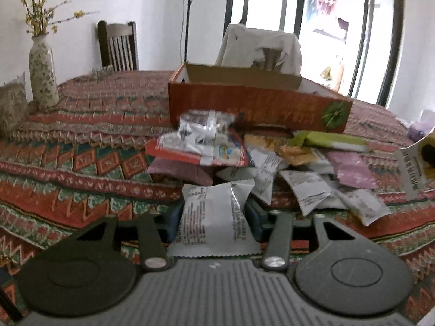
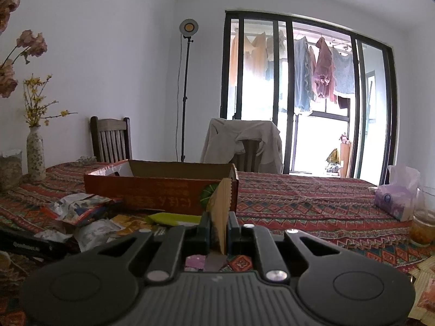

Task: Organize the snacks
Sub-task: 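Carry both packets into the orange box and open both grippers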

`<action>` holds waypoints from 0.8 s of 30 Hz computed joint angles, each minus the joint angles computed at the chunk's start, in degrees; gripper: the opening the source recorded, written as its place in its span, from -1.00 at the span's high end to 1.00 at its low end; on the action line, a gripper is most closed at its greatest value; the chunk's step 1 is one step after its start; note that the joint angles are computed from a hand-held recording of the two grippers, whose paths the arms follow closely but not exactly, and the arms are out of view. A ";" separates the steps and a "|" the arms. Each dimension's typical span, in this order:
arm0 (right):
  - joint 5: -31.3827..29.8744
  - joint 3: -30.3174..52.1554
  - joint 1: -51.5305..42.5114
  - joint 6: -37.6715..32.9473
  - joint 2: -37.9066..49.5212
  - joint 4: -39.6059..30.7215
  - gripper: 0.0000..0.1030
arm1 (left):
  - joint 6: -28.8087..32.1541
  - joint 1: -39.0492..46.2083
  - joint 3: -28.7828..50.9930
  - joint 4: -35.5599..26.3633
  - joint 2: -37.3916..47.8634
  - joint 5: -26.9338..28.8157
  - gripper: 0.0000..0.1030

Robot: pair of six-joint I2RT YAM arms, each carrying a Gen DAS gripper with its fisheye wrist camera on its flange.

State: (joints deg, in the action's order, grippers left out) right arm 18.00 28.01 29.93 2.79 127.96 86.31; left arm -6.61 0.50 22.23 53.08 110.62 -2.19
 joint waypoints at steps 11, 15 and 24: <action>-0.11 0.82 0.37 0.19 -3.78 -2.15 0.79 | 0.68 0.85 -2.72 0.33 -10.87 5.50 0.03; -0.44 3.33 0.08 0.23 -5.25 -4.95 0.79 | 0.48 0.67 0.52 -2.18 -12.70 5.75 0.03; -2.87 14.11 -1.90 1.94 -5.85 -13.39 0.79 | -1.13 0.90 13.12 -9.00 -9.97 6.12 0.03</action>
State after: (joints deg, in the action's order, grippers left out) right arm 15.13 42.11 28.03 4.73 122.11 72.92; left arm -7.74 1.40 35.35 44.07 100.65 3.93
